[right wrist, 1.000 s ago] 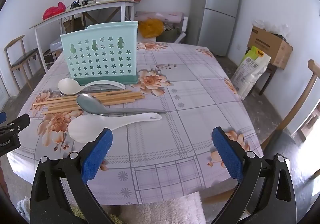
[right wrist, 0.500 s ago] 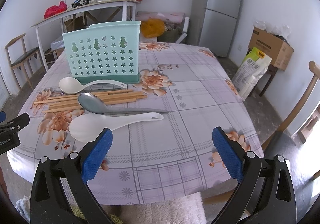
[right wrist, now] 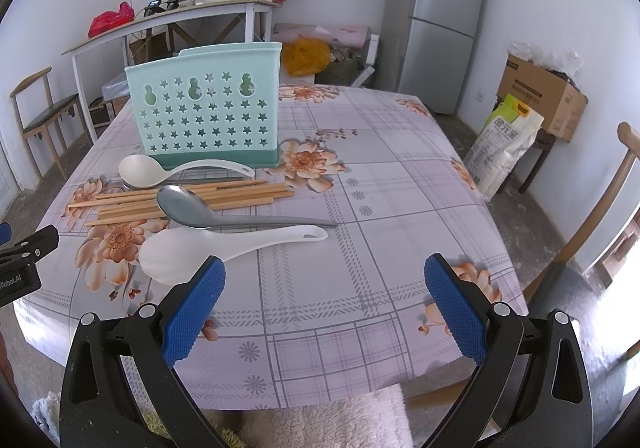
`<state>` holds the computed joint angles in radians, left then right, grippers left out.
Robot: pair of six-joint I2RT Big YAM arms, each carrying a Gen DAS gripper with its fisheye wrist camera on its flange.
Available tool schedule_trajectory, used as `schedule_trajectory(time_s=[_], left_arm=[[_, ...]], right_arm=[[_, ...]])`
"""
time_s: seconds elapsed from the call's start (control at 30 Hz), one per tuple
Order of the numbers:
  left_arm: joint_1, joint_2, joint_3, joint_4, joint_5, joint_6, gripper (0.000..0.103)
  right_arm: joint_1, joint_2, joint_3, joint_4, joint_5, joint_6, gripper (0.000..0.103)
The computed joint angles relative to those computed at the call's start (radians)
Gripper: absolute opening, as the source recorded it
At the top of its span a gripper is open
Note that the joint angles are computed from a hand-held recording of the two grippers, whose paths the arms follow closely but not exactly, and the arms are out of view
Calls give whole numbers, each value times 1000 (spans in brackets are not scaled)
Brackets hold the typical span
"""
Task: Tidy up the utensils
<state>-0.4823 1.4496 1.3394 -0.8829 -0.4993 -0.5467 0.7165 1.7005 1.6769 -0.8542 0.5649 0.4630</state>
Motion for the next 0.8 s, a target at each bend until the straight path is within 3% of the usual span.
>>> schedule_trajectory(time_s=[0.8], left_arm=[[0,5,6,-10,-10,-2,97]], right_arm=[[3,0,0,-2,2,2,95]])
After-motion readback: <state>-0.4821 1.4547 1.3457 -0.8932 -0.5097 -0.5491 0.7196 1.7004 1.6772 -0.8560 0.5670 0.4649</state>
